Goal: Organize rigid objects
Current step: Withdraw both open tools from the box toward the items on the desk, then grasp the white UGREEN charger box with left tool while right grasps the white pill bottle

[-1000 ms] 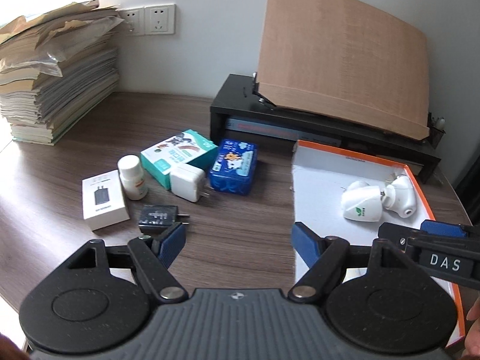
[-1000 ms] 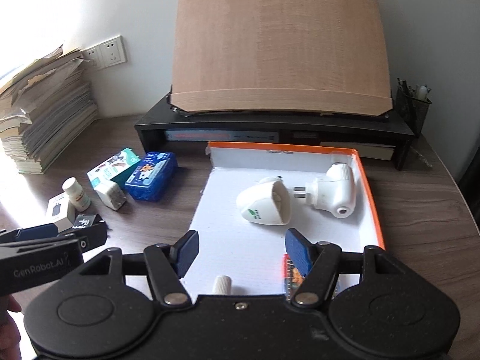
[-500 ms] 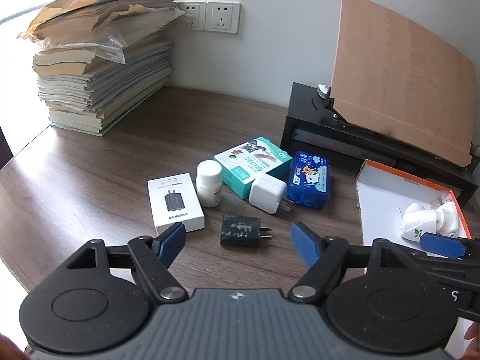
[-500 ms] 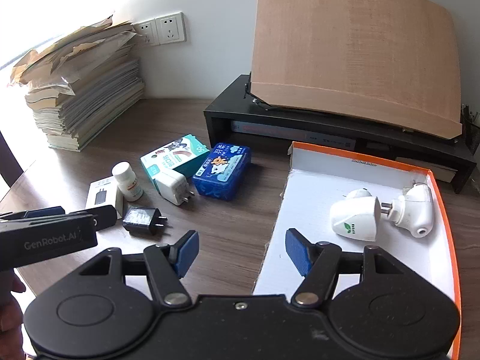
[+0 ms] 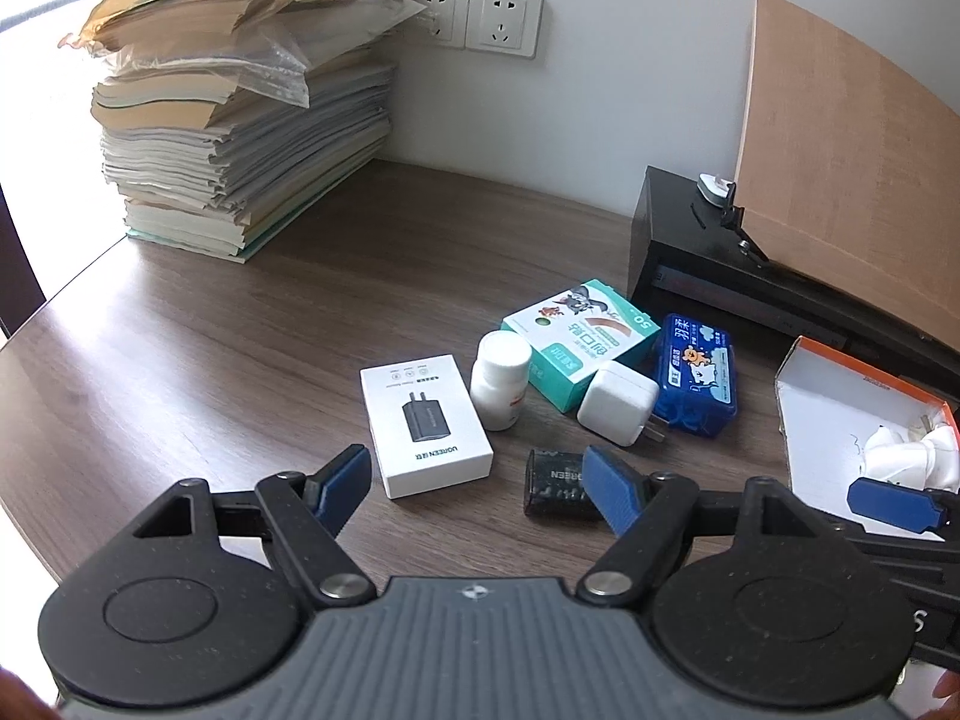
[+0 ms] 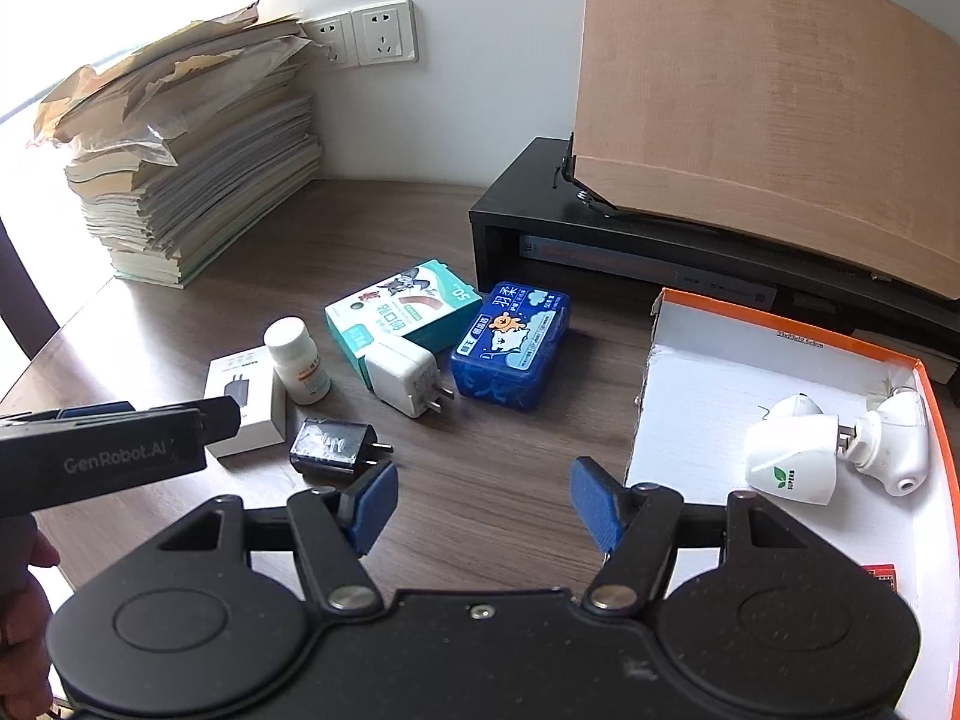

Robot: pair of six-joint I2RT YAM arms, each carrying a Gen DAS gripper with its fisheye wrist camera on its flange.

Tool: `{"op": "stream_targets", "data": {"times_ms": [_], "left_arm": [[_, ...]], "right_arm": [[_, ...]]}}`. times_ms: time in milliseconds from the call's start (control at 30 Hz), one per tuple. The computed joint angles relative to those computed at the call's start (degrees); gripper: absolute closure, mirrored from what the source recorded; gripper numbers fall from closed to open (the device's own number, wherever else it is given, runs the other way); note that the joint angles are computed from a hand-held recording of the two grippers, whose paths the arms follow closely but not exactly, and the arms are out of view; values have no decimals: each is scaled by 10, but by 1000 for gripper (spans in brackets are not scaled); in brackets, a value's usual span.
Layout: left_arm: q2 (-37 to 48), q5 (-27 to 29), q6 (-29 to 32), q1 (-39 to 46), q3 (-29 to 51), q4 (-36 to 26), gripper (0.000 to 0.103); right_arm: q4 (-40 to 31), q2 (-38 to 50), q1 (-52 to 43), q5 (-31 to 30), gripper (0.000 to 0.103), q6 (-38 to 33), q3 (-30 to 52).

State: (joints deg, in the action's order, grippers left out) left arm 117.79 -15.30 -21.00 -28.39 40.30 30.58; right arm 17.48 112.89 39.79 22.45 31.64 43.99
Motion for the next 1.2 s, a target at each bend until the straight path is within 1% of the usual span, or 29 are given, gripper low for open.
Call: {"op": "stream_targets", "data": {"times_ms": [400,533,767,1000,1033,1067,1100,1167,1200], "left_arm": [[23,26,33,34,20,4,23],[47,31,43,49,38,3,20],[111,44,54,73,117,-35,15],[183,57,74,83,208,-81,14],[192,59,79,85,217,-84,15],[201,64,85,89,224,-85,20],[205,61,93,91,222,-72,20],[208,58,118,96,212,-42,38],[207,65,129,101,206,-31,43]], "right_arm": [[-24,37,8,2,26,11,51],[-30,52,10,2,26,15,68],[-41,76,10,5,26,34,89],[-43,99,4,1,26,38,110],[-39,103,4,0,26,36,113],[-34,105,3,-2,26,32,116],[-29,108,3,-5,26,28,118],[-21,116,1,-16,26,16,128],[-16,120,1,-20,26,10,134]]}}
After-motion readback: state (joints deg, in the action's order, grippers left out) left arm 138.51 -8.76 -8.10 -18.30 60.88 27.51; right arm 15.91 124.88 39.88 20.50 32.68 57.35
